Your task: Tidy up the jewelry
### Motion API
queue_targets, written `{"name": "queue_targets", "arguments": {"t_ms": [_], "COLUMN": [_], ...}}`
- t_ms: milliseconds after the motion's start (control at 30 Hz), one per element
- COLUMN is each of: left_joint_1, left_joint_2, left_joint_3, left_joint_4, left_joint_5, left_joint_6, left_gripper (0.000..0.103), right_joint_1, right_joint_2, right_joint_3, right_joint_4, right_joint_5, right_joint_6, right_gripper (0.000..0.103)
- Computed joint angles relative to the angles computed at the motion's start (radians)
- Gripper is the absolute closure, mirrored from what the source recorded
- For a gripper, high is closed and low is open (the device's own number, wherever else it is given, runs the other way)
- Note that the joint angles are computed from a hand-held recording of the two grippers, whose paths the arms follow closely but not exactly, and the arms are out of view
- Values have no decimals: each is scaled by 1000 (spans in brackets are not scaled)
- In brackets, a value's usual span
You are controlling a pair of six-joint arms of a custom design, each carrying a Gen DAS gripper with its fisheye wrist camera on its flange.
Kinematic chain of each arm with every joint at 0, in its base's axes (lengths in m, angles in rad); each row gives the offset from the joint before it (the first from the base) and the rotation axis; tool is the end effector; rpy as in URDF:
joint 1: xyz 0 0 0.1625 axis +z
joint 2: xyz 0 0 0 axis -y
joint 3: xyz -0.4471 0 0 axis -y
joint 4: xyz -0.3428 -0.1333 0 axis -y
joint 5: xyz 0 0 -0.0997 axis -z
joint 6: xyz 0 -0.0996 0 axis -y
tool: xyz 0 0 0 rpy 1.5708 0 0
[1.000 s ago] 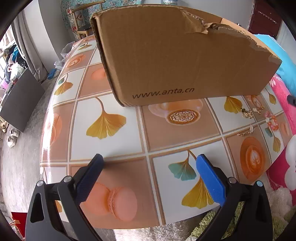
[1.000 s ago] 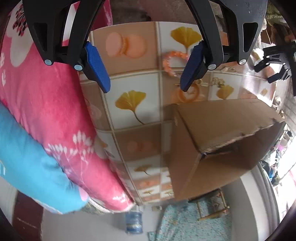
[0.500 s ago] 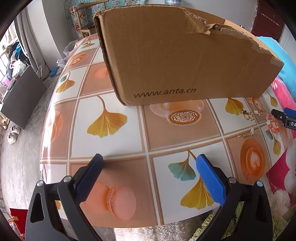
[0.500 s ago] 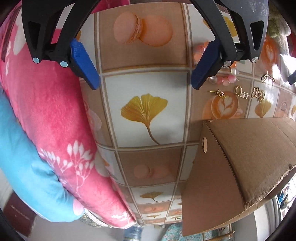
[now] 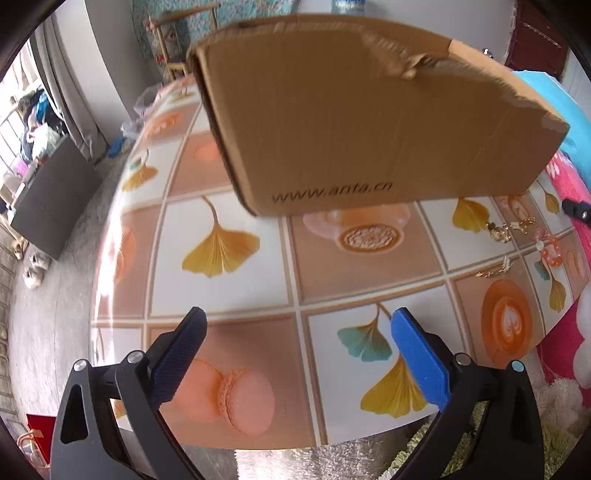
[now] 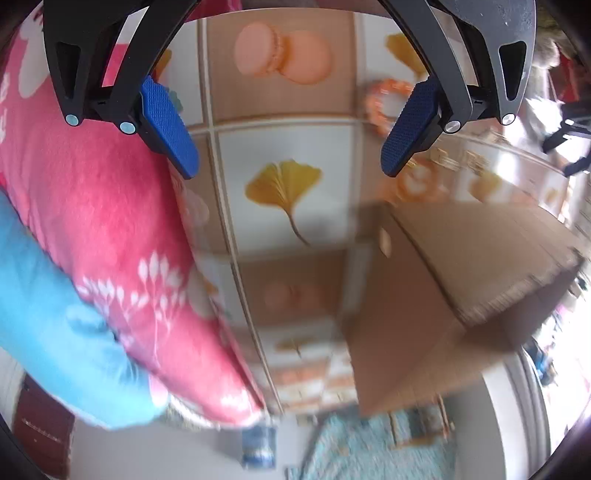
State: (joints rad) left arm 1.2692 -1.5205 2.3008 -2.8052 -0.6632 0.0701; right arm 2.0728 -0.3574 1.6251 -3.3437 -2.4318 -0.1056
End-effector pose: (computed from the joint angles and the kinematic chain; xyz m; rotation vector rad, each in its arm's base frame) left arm 0.0886 -0.4282 0.3565 0.1639 2.2224 -0.6329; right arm 0.3585 -0.5331 -0.0168 0.4237 -2.2541 0.7823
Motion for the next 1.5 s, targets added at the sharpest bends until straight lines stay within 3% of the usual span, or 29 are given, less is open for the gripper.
{"name": "queue_targets", "arguments": {"t_ms": [100, 200, 300, 367, 467, 533, 567, 633, 733, 833, 1000, 1133, 1300, 1500], "left_joint_1": [-42, -75, -101, -113, -111, -106, -100, -101, -92, -87, -87, -78, -65, -65], "left_joint_2": [-18, -14, 16, 42, 65, 72, 81, 86, 90, 93, 101, 119, 137, 162], "left_joint_3": [42, 64, 75, 80, 69, 56, 46, 42, 28, 19, 3, -14, -33, -35], "left_joint_4": [-120, -171, -178, -178, -155, -130, -128, -127, -108, -85, -39, -16, -5, -25], "left_joint_5": [-70, -148, -189, -204, -247, -269, -272, -278, -300, -316, -330, -336, -341, -325], "left_joint_6": [96, 176, 250, 299, 334, 342, 353, 358, 348, 343, 338, 331, 334, 353], "left_gripper": [6, 11, 19, 30, 45, 53, 58, 64, 72, 77, 77, 77, 77, 89], "right_joint_1": [18, 22, 15, 14, 4, 2, 1, 6, 12, 6, 0, 2, -3, 3], "right_joint_2": [2, 1, -2, -1, -7, -7, -5, 4, 16, 26, 44, 50, 45, 55], "right_joint_3": [19, 35, 45, 44, 61, 63, 63, 60, 52, 29, -2, -7, 2, 4], "right_joint_4": [-84, -98, -69, -37, -3, 28, 46, 61, 78, 135, 183, 158, 145, 135], "right_joint_5": [56, 139, 221, 256, 335, 367, 380, 386, 404, 425, 384, 339, 348, 345], "right_joint_6": [-54, -62, -46, -30, 4, 20, 20, 5, -32, -42, -25, -24, -5, 8], "right_gripper": [8, 8, 9, 12, 30, 49, 53, 67, 79, 84, 91, 89, 89, 89]}}
